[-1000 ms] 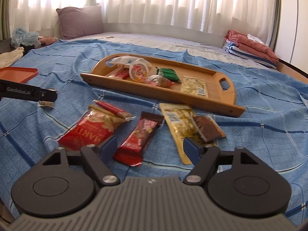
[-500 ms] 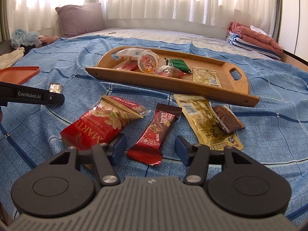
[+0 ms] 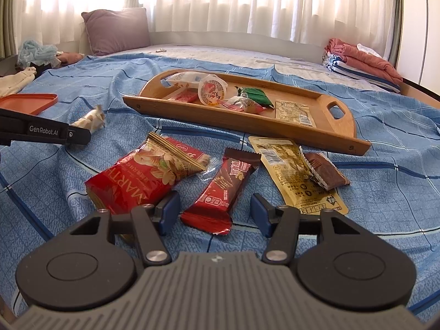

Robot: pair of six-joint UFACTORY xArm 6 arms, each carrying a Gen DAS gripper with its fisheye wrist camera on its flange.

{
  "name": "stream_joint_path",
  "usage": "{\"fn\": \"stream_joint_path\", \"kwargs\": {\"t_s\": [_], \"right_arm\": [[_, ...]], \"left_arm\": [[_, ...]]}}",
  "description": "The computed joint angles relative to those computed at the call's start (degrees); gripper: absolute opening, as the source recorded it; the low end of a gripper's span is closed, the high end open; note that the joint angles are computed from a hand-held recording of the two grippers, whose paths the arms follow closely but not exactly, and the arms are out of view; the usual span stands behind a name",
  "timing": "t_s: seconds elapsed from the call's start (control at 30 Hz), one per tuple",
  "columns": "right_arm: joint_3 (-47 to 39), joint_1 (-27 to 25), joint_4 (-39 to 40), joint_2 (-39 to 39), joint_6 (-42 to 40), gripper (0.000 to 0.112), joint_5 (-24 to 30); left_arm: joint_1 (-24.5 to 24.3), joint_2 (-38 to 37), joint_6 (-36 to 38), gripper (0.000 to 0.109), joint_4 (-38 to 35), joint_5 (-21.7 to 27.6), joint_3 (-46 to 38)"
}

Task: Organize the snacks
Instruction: 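Grasp the cream-wrapped bar with the left gripper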

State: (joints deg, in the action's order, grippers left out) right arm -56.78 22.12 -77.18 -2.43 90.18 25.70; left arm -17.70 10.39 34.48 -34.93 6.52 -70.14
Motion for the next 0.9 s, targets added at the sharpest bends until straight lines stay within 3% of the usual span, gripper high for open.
{"fn": "stream_joint_path", "kwargs": {"t_s": [0.07,0.2,0.53,0.63,0.67,0.8,0.9], "right_arm": [[0.29,-0.01,-0.37,-0.47,0.99,0.053,-0.20],[1.11,0.67,-0.64,-1.74,2.94,0.041,0.92],[5.72,2.88,2.74,-7.28,4.58,0.042,6.90],[6.90,3.70,1.98,-8.74,6.36,0.046,9.04],[7.08,3.93,1.45,-8.98,7.40,0.058,9.89],[6.70,3.75,1.26,-8.60,9.29,0.061,11.16],[5.49,3.60,1.21,-7.23,9.74,0.061,11.58]], "left_arm": [[-0.26,-0.95,2.67,0.012,-2.95,0.70,0.38],[-0.62,-3.30,6.88,0.012,-6.99,1.56,2.05],[-0.03,-10.88,14.42,0.014,-13.27,5.26,8.56],[-0.80,-11.63,16.76,0.022,-14.80,2.20,9.85],[-1.06,-11.50,17.38,0.024,-15.14,1.37,9.88],[-0.96,-9.75,13.86,0.028,-12.84,1.84,8.46],[-1.29,-7.58,9.04,0.029,-7.96,-0.66,7.68]]}}
